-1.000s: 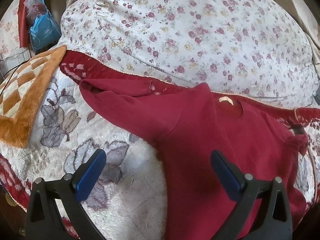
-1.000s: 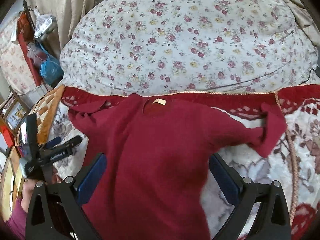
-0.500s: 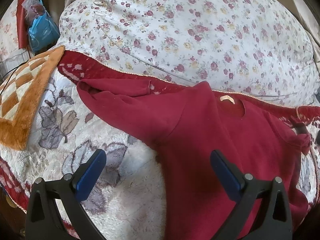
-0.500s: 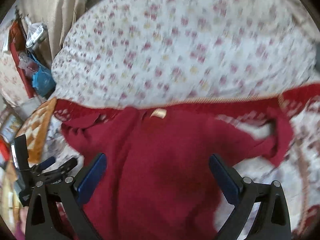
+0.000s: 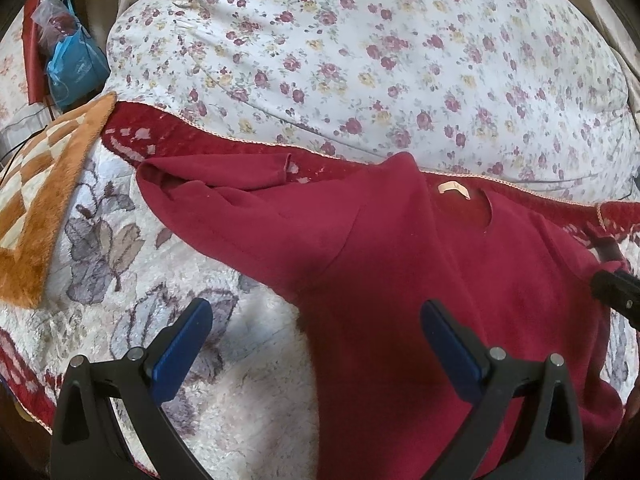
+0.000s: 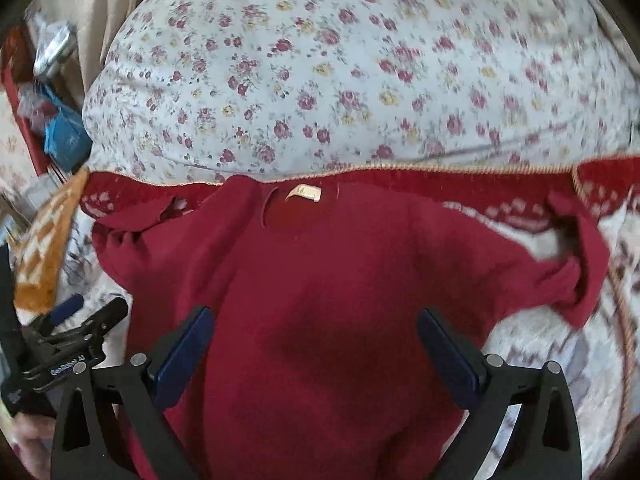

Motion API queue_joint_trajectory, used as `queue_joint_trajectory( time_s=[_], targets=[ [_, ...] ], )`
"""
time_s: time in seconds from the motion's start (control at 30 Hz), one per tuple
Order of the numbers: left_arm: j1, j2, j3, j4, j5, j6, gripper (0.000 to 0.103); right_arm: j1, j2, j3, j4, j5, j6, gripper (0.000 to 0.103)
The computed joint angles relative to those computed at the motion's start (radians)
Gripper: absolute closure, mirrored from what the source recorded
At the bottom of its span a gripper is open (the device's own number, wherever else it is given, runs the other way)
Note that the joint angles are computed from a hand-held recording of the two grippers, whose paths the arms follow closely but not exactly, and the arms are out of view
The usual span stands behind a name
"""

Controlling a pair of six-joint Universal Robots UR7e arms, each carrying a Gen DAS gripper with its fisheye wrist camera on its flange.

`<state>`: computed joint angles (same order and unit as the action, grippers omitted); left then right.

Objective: Fold small clothes

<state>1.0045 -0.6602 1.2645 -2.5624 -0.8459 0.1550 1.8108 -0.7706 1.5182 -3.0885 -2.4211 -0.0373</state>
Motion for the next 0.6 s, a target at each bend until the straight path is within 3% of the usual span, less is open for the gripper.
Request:
queue_joint_trajectory(
  time_s=[0.13, 0.3, 0.6],
  targets=[
    [0.004, 0.013, -0.022, 0.022, -0.002, -0.011, 0.000, 0.004, 0.022, -0.041, 0.043, -0.025, -0.024, 0.000],
    [0.005, 0.024, -0.037, 0.032, 0.000, -0.013, 0.000, -0.007, 0.026, -0.060, 0.122, 0.011, 0.018, 0.000],
    [0.014, 0.042, -0.063, 0.057, 0.015, -0.021, 0.000, -0.015, 0.040, -0.077, 0.145, 0.024, 0.028, 0.000]
  ],
)
